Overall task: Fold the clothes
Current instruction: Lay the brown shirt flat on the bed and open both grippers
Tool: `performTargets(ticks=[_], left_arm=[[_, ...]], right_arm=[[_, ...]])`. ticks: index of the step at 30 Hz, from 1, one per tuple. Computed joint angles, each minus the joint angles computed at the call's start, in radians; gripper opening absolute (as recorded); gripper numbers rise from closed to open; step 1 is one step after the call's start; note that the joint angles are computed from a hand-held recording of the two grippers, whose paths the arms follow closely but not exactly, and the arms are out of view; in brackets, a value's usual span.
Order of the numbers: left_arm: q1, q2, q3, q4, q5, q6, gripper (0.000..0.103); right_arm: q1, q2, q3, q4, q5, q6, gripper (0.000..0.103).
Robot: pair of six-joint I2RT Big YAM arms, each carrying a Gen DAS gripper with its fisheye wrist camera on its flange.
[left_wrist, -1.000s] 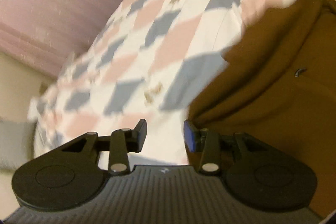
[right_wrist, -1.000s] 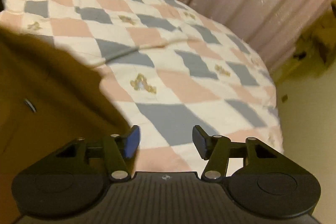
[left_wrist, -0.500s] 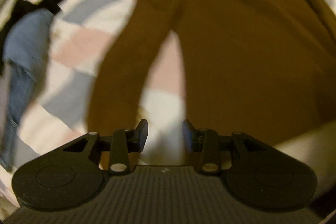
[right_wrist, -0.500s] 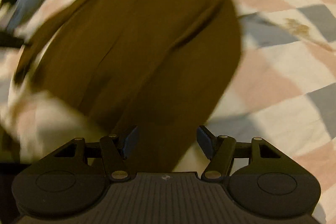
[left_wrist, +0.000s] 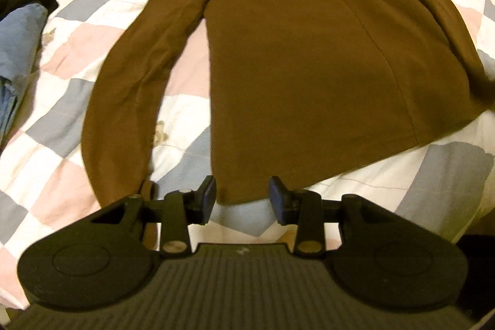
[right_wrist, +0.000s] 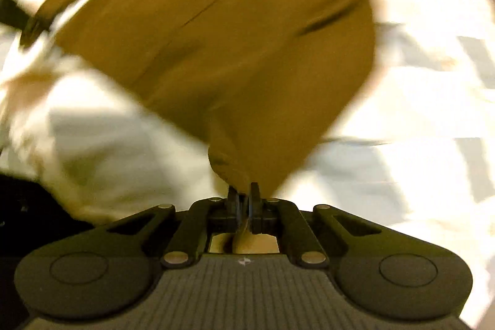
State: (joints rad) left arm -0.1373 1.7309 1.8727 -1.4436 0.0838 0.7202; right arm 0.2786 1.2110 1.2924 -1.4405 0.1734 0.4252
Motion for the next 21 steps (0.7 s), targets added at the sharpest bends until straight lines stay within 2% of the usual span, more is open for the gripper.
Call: performTargets(ticks=[2, 4, 7, 8, 9, 10, 12, 13, 14, 17, 19, 21], left_arm=[[0.005, -0.007, 0.005, -0.002, 0.002, -0.017, 0.033], [0.006, -0.012, 0.011, -0.001, -0.004, -0.038, 0.034], [0.003, -0.011, 0.012, 0.004, -0.012, -0.078, 0.037], [0.003, -0.010, 0.013, 0.003, -0.014, -0.093, 0.038], [0.003, -0.001, 0.018, 0.000, -0.017, -0.106, 0.039], [0.003, 0.007, 0.024, -0.002, -0.019, -0.119, 0.039], [0.009, 0.022, 0.032, -0.003, -0.012, -0.150, 0.040], [0.013, 0.032, 0.040, -0.010, -0.003, -0.175, 0.040], [0.017, 0.043, 0.049, -0.019, 0.005, -0.206, 0.040], [0.027, 0.075, 0.068, -0.027, 0.033, -0.294, 0.040], [0.034, 0.097, 0.085, -0.036, 0.064, -0.354, 0.040], [0.037, 0.123, 0.107, -0.046, 0.079, -0.415, 0.041]], right_arm=[[-0.157, -0.073, 0.039, -0.065, 0.043, -0.039, 0.003], [-0.351, -0.112, 0.079, -0.098, 0.100, -0.118, 0.003], [-0.635, -0.090, 0.121, -0.104, 0.194, -0.204, 0.009], [-0.704, -0.071, 0.122, -0.101, 0.240, -0.192, 0.038], [-0.749, -0.045, 0.124, -0.114, 0.302, -0.155, 0.063], [-0.767, -0.037, 0.114, -0.118, 0.322, -0.125, 0.063], [-0.779, -0.051, 0.078, -0.095, 0.297, -0.087, 0.060], [-0.770, -0.074, 0.048, -0.065, 0.239, -0.063, 0.061], [-0.751, -0.110, 0.005, -0.024, 0.142, -0.026, 0.062], [-0.637, -0.185, -0.154, 0.123, -0.185, 0.174, 0.062], [-0.529, -0.203, -0.253, 0.240, -0.327, 0.329, 0.060], [-0.455, -0.209, -0.323, 0.344, -0.415, 0.461, 0.058]])
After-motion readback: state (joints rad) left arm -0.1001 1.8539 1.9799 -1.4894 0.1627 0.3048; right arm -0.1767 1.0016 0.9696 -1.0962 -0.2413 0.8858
